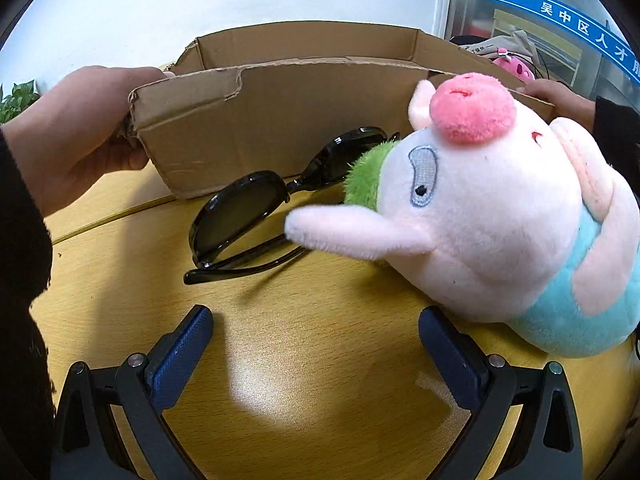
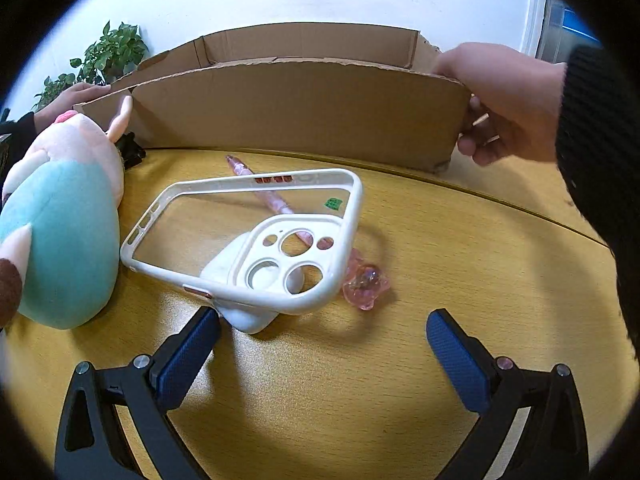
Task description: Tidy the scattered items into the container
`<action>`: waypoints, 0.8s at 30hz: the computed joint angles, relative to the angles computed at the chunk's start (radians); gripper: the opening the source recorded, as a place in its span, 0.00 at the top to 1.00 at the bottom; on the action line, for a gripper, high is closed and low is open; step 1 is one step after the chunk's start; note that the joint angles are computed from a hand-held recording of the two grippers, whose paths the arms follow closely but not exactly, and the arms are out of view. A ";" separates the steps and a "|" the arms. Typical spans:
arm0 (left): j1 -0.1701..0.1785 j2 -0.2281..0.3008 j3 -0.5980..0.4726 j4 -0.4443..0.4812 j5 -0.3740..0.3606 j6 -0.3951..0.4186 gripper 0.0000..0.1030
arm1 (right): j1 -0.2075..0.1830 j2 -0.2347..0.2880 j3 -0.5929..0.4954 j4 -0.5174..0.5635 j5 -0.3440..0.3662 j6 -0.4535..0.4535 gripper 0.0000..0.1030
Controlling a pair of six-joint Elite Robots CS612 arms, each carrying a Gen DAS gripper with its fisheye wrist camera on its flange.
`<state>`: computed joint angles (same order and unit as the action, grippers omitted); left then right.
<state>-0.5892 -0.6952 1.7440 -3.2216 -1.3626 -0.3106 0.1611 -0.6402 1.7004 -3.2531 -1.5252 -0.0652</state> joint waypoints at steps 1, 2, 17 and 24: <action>0.000 0.000 0.001 -0.001 0.000 0.000 0.00 | 0.001 0.000 0.000 0.000 -0.001 0.001 0.00; 0.000 0.000 0.001 -0.001 0.001 -0.001 0.00 | 0.001 0.000 -0.001 0.001 -0.001 0.001 0.00; -0.002 -0.005 0.008 -0.002 0.004 -0.004 0.00 | -0.001 -0.002 0.002 0.001 0.001 -0.001 0.00; -0.002 -0.006 0.010 -0.002 0.005 -0.005 0.00 | -0.002 -0.002 0.001 0.000 0.001 -0.002 0.00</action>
